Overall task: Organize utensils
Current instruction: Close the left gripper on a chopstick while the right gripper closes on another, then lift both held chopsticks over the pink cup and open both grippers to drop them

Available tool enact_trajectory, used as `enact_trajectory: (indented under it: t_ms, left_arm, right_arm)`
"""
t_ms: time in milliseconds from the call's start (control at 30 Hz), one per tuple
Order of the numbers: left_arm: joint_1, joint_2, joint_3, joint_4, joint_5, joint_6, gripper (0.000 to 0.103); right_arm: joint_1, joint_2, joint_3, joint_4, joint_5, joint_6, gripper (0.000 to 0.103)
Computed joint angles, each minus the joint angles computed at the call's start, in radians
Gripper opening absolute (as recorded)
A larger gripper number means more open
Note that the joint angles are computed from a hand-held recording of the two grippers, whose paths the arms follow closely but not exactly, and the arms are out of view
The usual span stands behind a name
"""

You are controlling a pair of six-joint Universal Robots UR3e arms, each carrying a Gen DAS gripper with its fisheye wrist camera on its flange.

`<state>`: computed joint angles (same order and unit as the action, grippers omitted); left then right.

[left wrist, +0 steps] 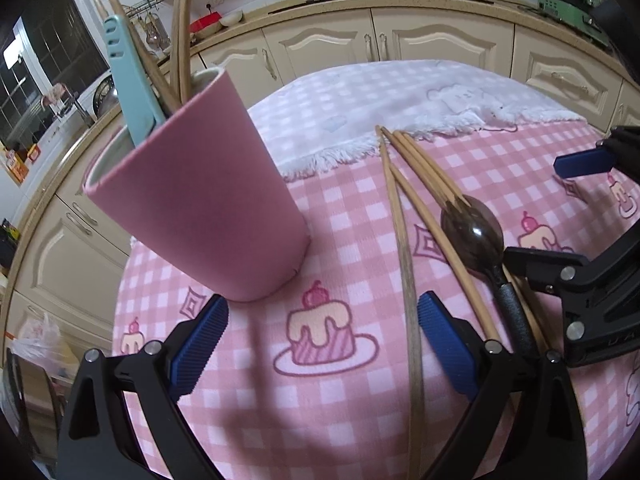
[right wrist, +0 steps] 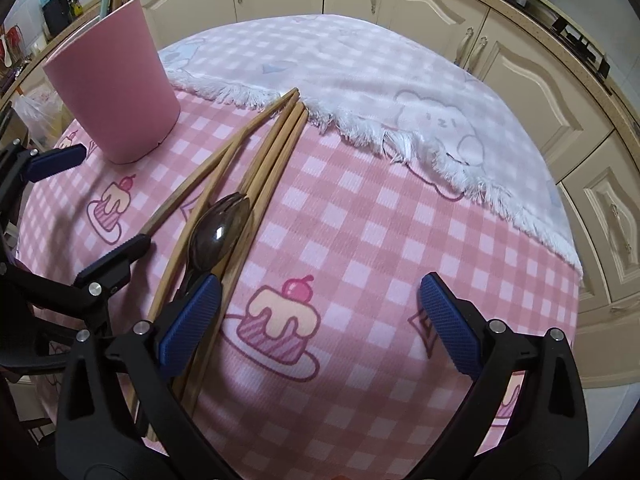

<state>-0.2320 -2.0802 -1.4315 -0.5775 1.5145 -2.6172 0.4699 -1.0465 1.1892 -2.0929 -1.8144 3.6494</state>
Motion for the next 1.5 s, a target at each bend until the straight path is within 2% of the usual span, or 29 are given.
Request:
enact_trajectory:
  t_ms: [100,200,300,400,500,533,567,700,800,867,900,933,967,1033,1067,1133,1267,1367,1500]
  left_arm:
    - [0.006,-0.005,0.027,-0.039,-0.011,0.001,0.093]
    - [-0.002,-0.008,0.019,-0.021,0.007,0.015,0.093]
    - [0.012,0.0,0.04,-0.079,-0.039,0.007,0.093]
    - [-0.001,-0.01,0.062,-0.089,-0.038,0.009,0.093]
    - [-0.015,-0.058,0.162,-0.172,-0.054,0.001,0.084]
    - [-0.019,-0.073,0.191,-0.2,-0.055,-0.003,0.071]
    - [-0.023,-0.096,0.235,-0.24,-0.056,-0.009,0.066]
    - [-0.029,-0.162,0.37,-0.344,-0.063,-0.042,0.06]
    - [-0.044,-0.193,0.434,-0.391,-0.05,-0.049,0.058]
    - [-0.043,-0.215,0.484,-0.435,-0.063,-0.058,0.055]
    - [-0.039,-0.227,0.511,-0.463,-0.079,-0.061,0.048]
    - [-0.033,-0.239,0.545,-0.503,-0.107,-0.062,0.039]
    - [-0.03,-0.244,0.56,-0.523,-0.126,-0.057,0.034]
    - [-0.036,-0.241,0.556,-0.525,-0.132,-0.054,0.006]
    - [-0.04,-0.234,0.544,-0.518,-0.127,-0.054,0.006]
    - [-0.036,-0.207,0.496,-0.49,-0.126,-0.066,0.006]
    - [-0.009,-0.134,0.381,-0.441,-0.157,-0.094,0.006]
    - [0.013,-0.068,0.283,-0.392,-0.186,-0.102,0.006]
    - [0.058,0.032,0.152,-0.317,-0.269,-0.107,0.006]
  right_arm:
    - [-0.003,0.016,-0.016,-0.009,-0.016,-0.003,0.097]
    - [0.011,0.063,-0.075,0.025,-0.058,-0.006,0.097]
    - [0.012,0.048,-0.045,0.01,-0.062,-0.02,0.097]
    - [0.002,0.005,0.022,-0.007,-0.052,-0.021,0.097]
    - [-0.026,-0.05,0.117,-0.048,-0.026,-0.021,0.097]
    - [-0.037,-0.06,0.133,-0.057,-0.012,-0.023,0.097]
    - [-0.048,-0.072,0.154,-0.069,0.002,-0.028,0.097]
    - [-0.061,-0.07,0.143,-0.063,0.019,-0.051,0.094]
    - [-0.076,-0.042,0.093,-0.051,0.047,-0.073,0.086]
    - [-0.079,-0.013,0.044,-0.039,0.056,-0.085,0.075]
    - [-0.079,0.007,0.008,-0.029,0.062,-0.093,0.071]
    - [-0.08,0.022,-0.019,-0.022,0.067,-0.102,0.061]
    - [-0.078,0.037,-0.046,-0.017,0.073,-0.113,0.046]
    - [-0.073,0.065,-0.104,0.004,0.091,-0.137,0.022]
    - [-0.073,0.07,-0.116,0.008,0.103,-0.145,0.01]
    - [-0.077,0.059,-0.098,-0.01,0.128,-0.151,0.007]
    - [-0.12,-0.058,0.114,-0.195,0.24,-0.113,0.006]
    - [-0.138,-0.121,0.215,-0.284,0.266,-0.091,0.006]
    - [-0.163,-0.225,0.375,-0.439,0.308,-0.047,0.006]
